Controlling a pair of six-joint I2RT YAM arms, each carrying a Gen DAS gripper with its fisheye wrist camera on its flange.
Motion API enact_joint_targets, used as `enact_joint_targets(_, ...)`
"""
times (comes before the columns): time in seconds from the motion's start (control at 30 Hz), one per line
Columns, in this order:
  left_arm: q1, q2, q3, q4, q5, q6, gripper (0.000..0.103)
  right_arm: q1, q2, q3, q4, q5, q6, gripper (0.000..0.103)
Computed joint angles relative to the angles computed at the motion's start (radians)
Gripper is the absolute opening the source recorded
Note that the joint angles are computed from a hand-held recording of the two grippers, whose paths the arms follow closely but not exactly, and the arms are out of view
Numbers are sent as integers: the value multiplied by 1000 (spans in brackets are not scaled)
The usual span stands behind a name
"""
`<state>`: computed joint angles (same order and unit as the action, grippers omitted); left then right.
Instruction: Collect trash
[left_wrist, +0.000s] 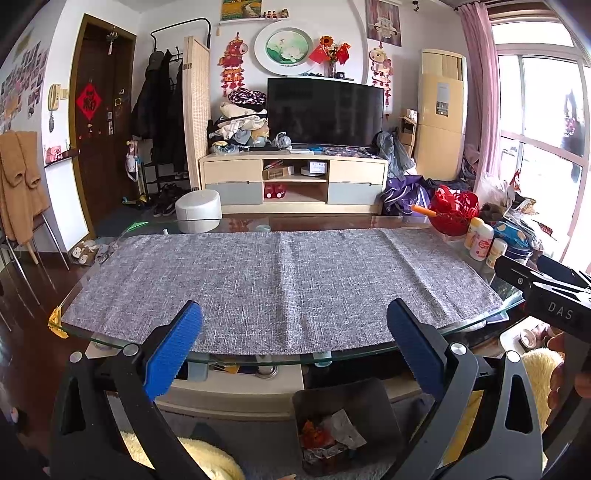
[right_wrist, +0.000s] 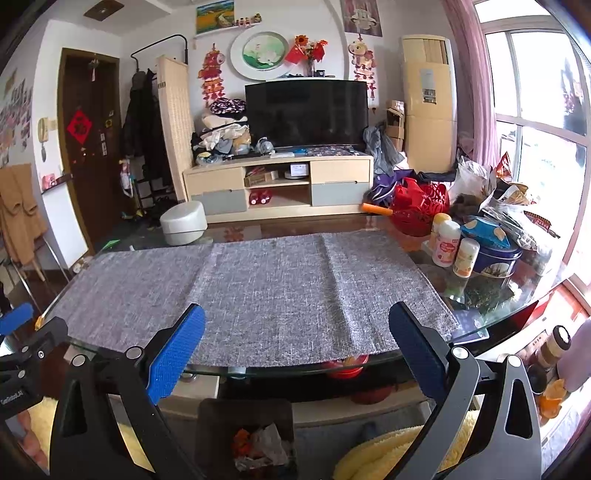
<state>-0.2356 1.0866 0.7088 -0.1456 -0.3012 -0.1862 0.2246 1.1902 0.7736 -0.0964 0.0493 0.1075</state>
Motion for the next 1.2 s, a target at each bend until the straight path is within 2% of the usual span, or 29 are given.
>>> enact_joint_targets(1.2,20,29,9,15,13,0,95,-20,27,-7,11,-24,12,100)
